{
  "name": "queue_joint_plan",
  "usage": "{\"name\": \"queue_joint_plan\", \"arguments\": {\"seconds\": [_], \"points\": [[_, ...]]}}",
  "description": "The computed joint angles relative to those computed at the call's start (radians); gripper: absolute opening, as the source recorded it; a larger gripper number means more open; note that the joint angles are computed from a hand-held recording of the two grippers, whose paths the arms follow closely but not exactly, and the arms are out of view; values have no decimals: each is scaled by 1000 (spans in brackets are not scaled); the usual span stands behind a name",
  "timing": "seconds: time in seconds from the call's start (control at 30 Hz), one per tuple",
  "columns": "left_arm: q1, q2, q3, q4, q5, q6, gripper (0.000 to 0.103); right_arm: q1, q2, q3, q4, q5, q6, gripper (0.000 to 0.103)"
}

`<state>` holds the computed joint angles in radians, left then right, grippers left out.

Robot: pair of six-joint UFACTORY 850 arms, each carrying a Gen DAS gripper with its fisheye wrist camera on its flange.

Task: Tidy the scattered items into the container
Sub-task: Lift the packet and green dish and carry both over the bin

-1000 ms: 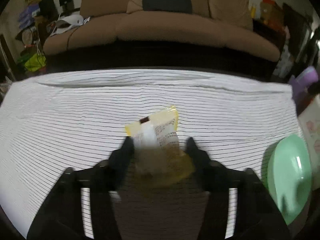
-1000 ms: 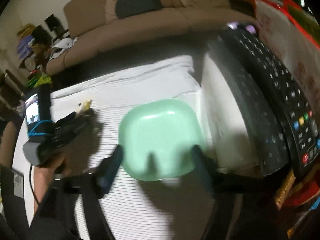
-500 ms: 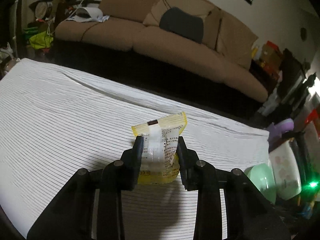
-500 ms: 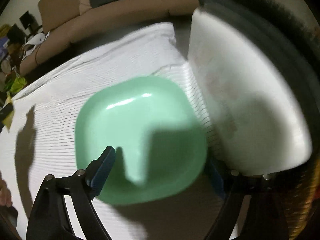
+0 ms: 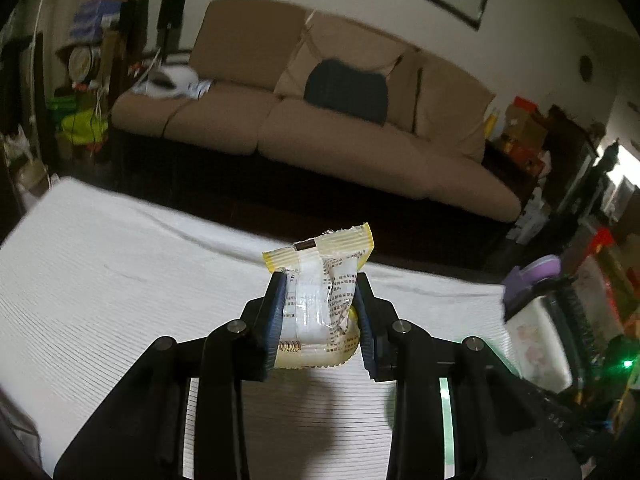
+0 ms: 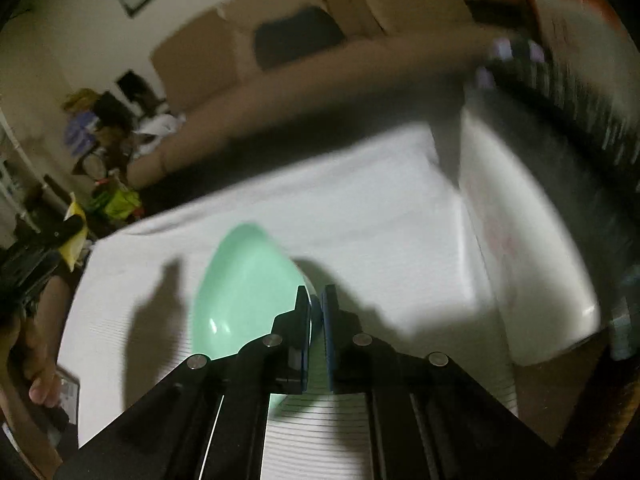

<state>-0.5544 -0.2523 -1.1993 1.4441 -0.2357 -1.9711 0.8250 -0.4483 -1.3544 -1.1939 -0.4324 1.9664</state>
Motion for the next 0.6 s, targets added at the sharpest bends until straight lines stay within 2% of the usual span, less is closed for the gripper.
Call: {"name": "queue_joint_plan", "arguments": {"seconds": [0.07, 0.1, 0.23, 0.3, 0.43, 0.47, 0.6], "points": [[-20, 35, 4, -45, -38, 45, 30, 41, 10, -29, 17, -142, -77, 4], [-31, 55, 9, -38, -52, 48, 30, 57, 18, -37, 1, -187, -85, 4], [-101, 134, 22, -10, -159, 84, 30, 122, 103, 12, -167, -274, 47, 3], [-143, 180, 48, 38, -216, 53, 30, 157, 132, 19, -214, -331, 64, 3], [-190, 238, 46, -193, -289, 313, 30, 202, 161, 18, -245, -382, 52, 3], [-203, 263, 42, -261, -321, 407, 30, 206, 160, 7, -218, -380, 28, 3], [-271, 388, 66, -372, -466, 622, 30, 225, 165, -66, -47, -367, -85, 4]]}}
